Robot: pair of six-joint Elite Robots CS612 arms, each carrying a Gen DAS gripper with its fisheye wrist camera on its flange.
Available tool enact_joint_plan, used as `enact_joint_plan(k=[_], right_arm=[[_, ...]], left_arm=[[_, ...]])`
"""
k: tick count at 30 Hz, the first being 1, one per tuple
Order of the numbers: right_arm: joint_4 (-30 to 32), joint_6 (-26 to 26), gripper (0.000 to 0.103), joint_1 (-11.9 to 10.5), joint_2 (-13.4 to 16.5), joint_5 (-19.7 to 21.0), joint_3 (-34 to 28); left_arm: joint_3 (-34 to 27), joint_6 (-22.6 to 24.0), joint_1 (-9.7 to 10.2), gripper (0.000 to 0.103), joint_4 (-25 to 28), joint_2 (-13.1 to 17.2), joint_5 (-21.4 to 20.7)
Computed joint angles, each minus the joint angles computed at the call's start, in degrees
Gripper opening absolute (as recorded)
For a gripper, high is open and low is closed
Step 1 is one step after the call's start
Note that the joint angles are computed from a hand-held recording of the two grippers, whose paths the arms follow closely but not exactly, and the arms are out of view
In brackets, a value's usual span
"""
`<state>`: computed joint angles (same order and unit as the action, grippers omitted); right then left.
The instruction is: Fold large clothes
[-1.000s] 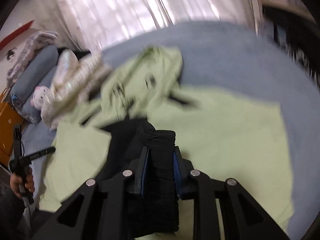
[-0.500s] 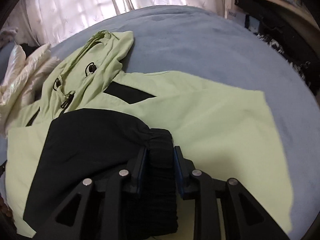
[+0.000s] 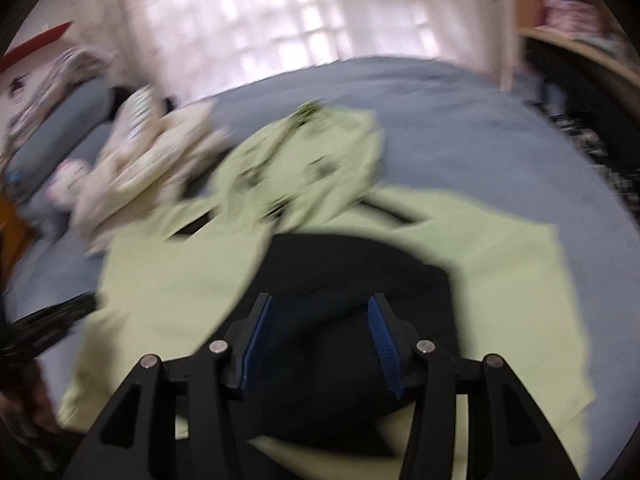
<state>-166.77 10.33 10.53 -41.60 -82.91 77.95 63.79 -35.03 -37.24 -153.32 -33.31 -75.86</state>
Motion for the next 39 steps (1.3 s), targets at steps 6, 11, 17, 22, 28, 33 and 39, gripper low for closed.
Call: enact_joint_plan(k=[6, 11, 17, 22, 28, 33, 39], right_arm=[[8.47, -4.25, 0.049, 1.39, 1.54, 0.91, -1.37], [6.46, -2.43, 0.049, -0.40, 0.21, -7.92, 1.83], [4.55, 0.22, 0.034, -2.98, -1.40, -1.72, 4.62], [5.48, -0.37, 0.037, -1.65, -0.93, -5.34, 3.63], [5.08, 2.20, 0.038, -2.10, -1.24, -3.89, 4.20], [5.10, 2.45, 0.038, -1.89, -2.06, -3.49, 5.28], [3.03, 3.50, 0.039, -1.65, -3.26, -2.50, 7.42]], left_arm=[[-3.82, 2.87, -1.87, 0.025, 7.98, 3.00, 1.96], [-1.48, 1.63, -0.90, 0.025, 8.26, 1.81, 4.73], [1.45, 0.64, 0.28, 0.025, 6.89, 0.42, 4.75], [1.89, 0.92, 0.44, 0.025, 7.17, 0.02, 5.00], [1.50, 1.33, 0.03, 0.026, 8.63, -0.06, 6.59], [2.71, 0.94, -0.26, 0.044, 8.95, -1.02, 7.35], [6.12, 1.09, -0.93, 0.054, 7.56, -3.36, 7.76]])
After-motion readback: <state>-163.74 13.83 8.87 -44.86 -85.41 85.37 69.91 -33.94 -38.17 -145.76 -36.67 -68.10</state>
